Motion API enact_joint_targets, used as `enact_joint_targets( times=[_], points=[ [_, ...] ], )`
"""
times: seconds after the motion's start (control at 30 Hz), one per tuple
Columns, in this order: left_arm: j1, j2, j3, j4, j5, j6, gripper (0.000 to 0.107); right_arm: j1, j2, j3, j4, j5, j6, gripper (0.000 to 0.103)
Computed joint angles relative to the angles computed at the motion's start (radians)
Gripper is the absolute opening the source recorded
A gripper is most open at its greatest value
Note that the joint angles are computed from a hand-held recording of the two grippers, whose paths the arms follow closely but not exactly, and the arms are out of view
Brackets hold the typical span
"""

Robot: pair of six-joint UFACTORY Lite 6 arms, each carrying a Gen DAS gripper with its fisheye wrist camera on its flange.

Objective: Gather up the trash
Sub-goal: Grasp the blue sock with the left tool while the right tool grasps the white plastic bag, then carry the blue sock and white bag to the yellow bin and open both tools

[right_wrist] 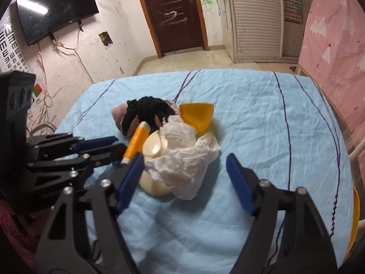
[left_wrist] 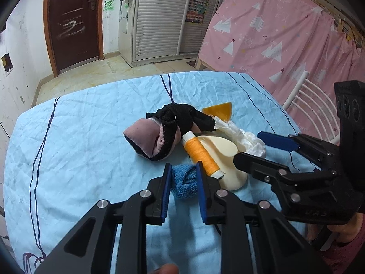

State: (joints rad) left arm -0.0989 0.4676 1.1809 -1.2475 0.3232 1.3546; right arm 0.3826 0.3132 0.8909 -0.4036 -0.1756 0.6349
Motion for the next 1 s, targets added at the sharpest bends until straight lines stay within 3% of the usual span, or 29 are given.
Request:
enact_joint_targets(
  times=[0.07, 0.17, 0.37, 0.57, 0.83, 1.0],
  points=[
    [0.002, -0.005, -0.005, -0.008, 0.001, 0.005, 0.01, 0.001, 0.008, 0.004, -0.062, 0.004, 0.057, 0.032],
    [0.005, -0.023, -0.024, -0.016, -0.002, 0.009, 0.009, 0.007, -0.001, -0.009, -0.011, 0.007, -0.001, 0.02],
    [0.018, -0.102, -0.096, -0.057, -0.008, 0.053, 0.009, -0.004, -0.081, -0.082, 0.08, -0.032, -0.085, 0.019],
    [0.009, -0.199, -0.164, -0.048, -0.034, 0.04, 0.009, -0.031, -0.152, -0.134, 0.026, -0.052, -0.036, 0.019],
    [-0.054, -0.317, -0.207, 0.07, -0.081, -0.105, 0.009, -0.099, -0.265, -0.242, -0.065, -0.099, 0.034, 0.019],
    [-0.13, -0.374, -0.212, 0.233, -0.116, -0.29, 0.009, -0.174, -0.365, -0.33, -0.162, -0.136, 0.111, 0.019]
  ],
)
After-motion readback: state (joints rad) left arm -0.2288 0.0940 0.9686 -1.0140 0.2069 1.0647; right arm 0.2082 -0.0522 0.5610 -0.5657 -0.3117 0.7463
